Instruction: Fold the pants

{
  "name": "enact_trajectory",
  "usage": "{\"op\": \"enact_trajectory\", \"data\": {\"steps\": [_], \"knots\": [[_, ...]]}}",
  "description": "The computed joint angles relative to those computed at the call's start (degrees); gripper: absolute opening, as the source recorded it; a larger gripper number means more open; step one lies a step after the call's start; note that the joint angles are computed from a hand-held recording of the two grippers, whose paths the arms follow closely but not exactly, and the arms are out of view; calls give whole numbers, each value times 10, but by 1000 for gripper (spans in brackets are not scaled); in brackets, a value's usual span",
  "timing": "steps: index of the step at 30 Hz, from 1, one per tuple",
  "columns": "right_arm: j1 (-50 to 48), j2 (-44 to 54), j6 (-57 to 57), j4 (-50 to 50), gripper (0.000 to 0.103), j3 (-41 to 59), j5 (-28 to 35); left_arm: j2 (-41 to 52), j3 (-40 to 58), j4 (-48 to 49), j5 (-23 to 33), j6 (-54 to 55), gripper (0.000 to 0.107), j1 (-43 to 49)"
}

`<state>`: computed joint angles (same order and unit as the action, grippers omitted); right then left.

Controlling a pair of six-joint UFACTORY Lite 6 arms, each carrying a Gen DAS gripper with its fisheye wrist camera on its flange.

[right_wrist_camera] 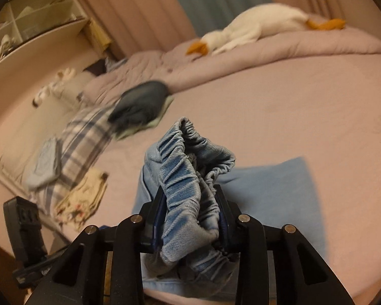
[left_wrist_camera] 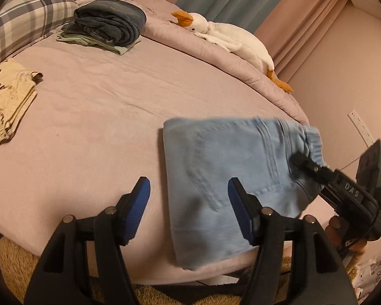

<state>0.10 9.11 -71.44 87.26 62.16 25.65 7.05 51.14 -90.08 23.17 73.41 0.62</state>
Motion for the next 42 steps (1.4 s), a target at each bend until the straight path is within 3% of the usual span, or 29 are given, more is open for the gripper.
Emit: {"op": "enact_trajectory", "data": {"steps": [7, 13, 16, 19, 23, 28, 33, 36, 39, 42], "knots": [[-46, 126, 125, -133, 35, 46, -24, 138, 154, 99, -18, -100, 62, -41], [-48, 139, 106, -116, 35, 52, -19, 283, 315, 288, -20, -298, 54, -62], [-49, 137, 94, -109, 37, 47, -22, 319, 335, 309, -3, -324, 54, -63], [-50, 138, 97, -111, 38, 49, -15, 304, 291, 222, -21, -234, 56, -63], [-65, 134, 87, -112, 39, 43, -5, 261, 231, 190, -30, -199, 56, -70], [-61, 119, 65, -99, 38, 28, -15, 218, 158, 116, 6, -113, 56, -61], [-52, 56, 43, -80, 32, -13, -37, 190, 118, 106, 44, -99, 56, -43], [-41, 49, 70, -110, 32, -14, -57, 173, 89, 96, 64, -80, 56, -35], [-25, 79, 147, -190, 32, -1, -95, 145, 44, 48, 48, -21, 56, -43], [-22, 85, 149, -197, 32, 0, -106, 127, 21, 27, 32, 3, 56, -53]]}}
